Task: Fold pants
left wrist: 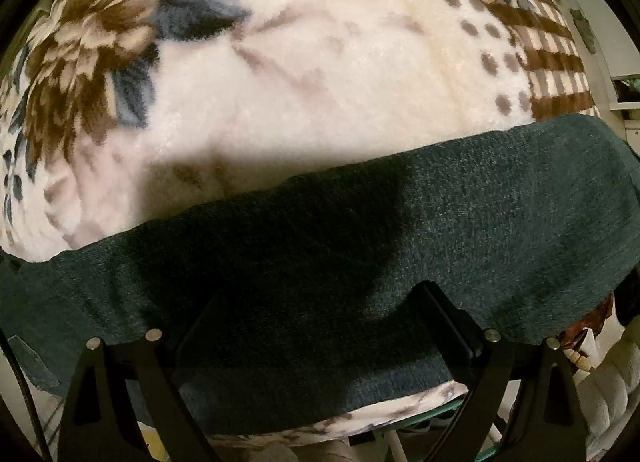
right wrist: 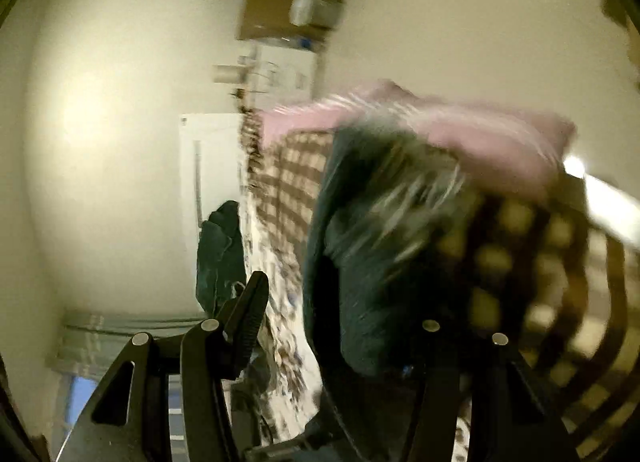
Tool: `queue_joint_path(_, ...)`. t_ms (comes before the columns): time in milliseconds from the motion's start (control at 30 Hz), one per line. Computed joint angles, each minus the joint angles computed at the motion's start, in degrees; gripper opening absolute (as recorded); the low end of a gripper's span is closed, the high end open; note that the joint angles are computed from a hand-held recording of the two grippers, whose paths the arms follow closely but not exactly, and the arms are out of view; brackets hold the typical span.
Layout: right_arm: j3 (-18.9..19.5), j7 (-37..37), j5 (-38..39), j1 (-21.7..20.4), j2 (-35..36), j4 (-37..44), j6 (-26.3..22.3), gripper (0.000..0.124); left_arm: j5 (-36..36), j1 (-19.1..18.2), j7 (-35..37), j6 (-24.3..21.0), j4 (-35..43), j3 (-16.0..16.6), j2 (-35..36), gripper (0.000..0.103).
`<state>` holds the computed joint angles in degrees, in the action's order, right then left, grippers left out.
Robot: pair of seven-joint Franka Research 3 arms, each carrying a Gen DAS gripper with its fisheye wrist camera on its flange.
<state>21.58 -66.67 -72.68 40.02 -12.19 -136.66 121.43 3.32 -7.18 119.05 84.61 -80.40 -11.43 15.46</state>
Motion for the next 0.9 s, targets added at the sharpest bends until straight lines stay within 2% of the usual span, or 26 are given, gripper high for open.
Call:
queue_joint_path(33,-1.5,-3.9,3.7,-0.1,-0.1,0.1,2.8,0.057,0.1,-0.1,-0.2,0.0,0.0,0.0,0.1,0.096)
queue_joint_path(67,-3.1,-6.0,6.5,-0.3,-0.1,-0.5,7.5,0.058,0.2,-0.2,-0.4,0.0,-0.1,-0.1,0.0,0.096)
queue_joint_path(100,-3.7,-6.0,7.8,-0.7,0.2,-1.1,11.2,0.058,0.3,-0.2,-0.5,-0.1,-0.1,0.0,-0.1,0.096)
queue_joint_path(133,-3.4,-4.4,8.5,-1.0,0.8,-1.1,13.0,0.058,0.3,-0.2,-0.6,-0.3,0.2,0.0,0.1,0.096)
queue_joint_path(167,-2.1,1.2,6.7,-1.3,2.1,-0.8,13.3,0.058,0.3,-0.4,-1.0,-0.5,0.7,-0.1,0.5,0.096)
queue_joint_path(200,-1.2,5.4,5.1,-1.2,3.4,-0.2,13.0,0.058,0.2,-0.4,-1.1,-0.6,0.8,-0.1,0.5,0.096)
queue_joint_path(267,-0.3,9.2,5.2,0.0,6.5,2.2,11.7,0.058,0.0,-0.4,-1.3,-0.8,1.1,-0.1,0.8,0.097)
queue_joint_path(367,0.1,16.8,0.7,2.4,10.9,4.9,7.2,0.058,0.1,-0.3,-1.0,-1.3,1.4,-0.1,0.9,0.098)
queue_joint_path(433,-0.8,17.4,0.8,3.7,12.5,6.1,5.0,0.058,0.1,-0.1,-0.3,-1.2,1.3,-0.1,0.9,0.099)
queue_joint_path(467,-1.0,16.8,1.0,4.4,12.8,6.9,2.1,0.056,0.0,0.0,-0.2,-1.2,1.3,-0.1,1.0,0.099)
queue_joint_path(567,-1.3,8.9,4.7,5.9,11.5,8.7,-5.2,0.052,-0.2,0.2,0.5,-1.0,1.1,-0.1,0.9,0.099)
queue_joint_path(600,-1.5,6.4,5.5,5.9,10.8,8.8,-5.4,0.051,-0.1,0.2,0.9,-0.6,0.7,-0.1,0.6,0.099)
queue_joint_path(633,-2.1,2.8,7.1,5.6,10.0,8.5,-3.5,0.050,0.1,0.2,1.1,-0.1,0.0,-0.1,0.2,0.099)
queue_joint_path(700,-3.8,-3.7,10.8,4.0,8.7,7.1,4.3,0.050,0.6,0.1,1.3,0.9,-1.5,-0.1,-0.8,0.099)
queue_joint_path(733,-5.1,-2.5,10.9,3.7,9.7,6.5,9.6,0.048,0.7,0.0,1.2,1.1,-1.9,-0.1,-1.1,0.099)
queue_joint_path(767,-4.3,-1.4,11.2,2.7,9.2,5.6,11.7,0.034,0.7,0.0,1.2,1.1,-2.0,0.0,-1.2,0.099)
queue_joint_path(867,-4.5,-0.6,11.6,3.2,9.1,6.3,10.6,0.014,0.4,0.0,1.3,0.6,-1.7,0.0,-1.1,0.099)
queue_joint_path(900,-3.2,-1.2,9.7,2.5,8.6,7.8,6.8,0.013,0.2,0.0,1.4,0.3,-1.4,0.0,-1.0,0.099)
